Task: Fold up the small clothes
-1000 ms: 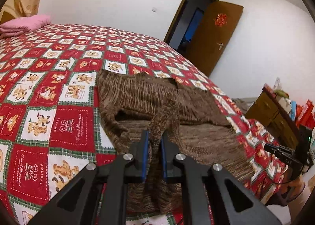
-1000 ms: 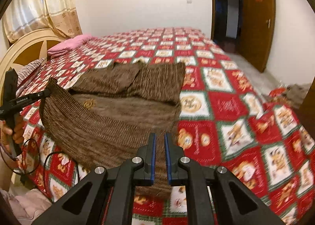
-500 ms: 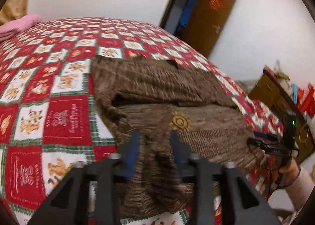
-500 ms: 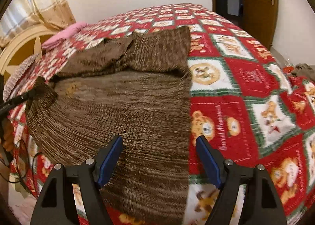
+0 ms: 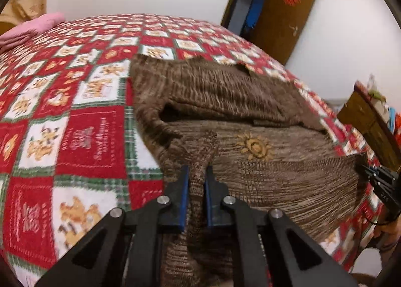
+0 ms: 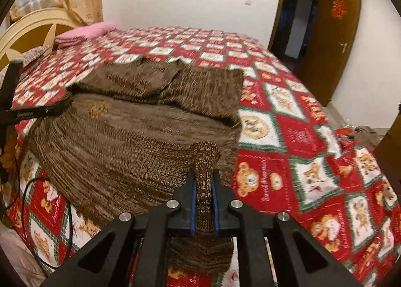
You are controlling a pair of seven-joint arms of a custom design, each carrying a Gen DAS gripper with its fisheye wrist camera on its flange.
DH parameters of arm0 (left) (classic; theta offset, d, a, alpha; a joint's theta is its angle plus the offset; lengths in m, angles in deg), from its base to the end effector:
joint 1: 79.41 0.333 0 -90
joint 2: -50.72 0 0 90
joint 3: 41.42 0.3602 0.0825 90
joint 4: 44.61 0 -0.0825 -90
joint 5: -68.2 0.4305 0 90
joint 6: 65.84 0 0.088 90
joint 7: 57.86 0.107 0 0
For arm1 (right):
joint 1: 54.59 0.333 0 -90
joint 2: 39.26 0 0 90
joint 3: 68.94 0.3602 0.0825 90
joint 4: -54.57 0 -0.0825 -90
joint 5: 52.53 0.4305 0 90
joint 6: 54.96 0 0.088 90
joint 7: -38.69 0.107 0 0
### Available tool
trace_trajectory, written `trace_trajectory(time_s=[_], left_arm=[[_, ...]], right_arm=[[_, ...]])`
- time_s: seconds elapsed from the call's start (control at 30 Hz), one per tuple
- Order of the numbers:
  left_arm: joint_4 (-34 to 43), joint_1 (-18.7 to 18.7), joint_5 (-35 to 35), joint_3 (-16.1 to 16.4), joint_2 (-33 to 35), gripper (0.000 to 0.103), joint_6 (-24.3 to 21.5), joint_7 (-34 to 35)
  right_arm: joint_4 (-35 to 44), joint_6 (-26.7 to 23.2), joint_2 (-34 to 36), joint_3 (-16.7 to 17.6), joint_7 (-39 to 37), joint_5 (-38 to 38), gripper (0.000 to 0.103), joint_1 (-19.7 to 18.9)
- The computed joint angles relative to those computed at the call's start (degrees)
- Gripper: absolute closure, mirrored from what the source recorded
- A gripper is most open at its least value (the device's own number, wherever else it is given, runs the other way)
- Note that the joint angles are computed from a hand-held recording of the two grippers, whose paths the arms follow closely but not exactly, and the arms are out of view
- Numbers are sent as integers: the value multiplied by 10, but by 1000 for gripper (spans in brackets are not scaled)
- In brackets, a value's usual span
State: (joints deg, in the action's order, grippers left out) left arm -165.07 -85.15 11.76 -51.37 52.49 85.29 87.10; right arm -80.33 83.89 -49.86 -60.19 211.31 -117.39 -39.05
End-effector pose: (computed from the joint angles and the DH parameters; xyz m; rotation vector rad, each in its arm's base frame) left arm 0.6071 -0.1477 0.4701 -1.4635 2.3708 -1.1793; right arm 0.4844 0.2165 0.4472 -1.6290 2.0091 -1.1238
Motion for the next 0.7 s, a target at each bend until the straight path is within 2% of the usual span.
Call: trace_trajectory(time_s=[0.1, 0.33, 0.7], left_arm=[[-9, 7, -69, 9, -28, 92, -22, 31], [24, -9, -146, 11, -30, 92, 25, 61], [140, -6, -99, -11, 50, 92, 76, -14]], right_arm=[[-1, -11, -24, 8, 22, -24, 94, 0], [47, -59, -14, 21, 32, -100, 94, -3], [150, -67, 53, -15, -14, -165, 94, -12]])
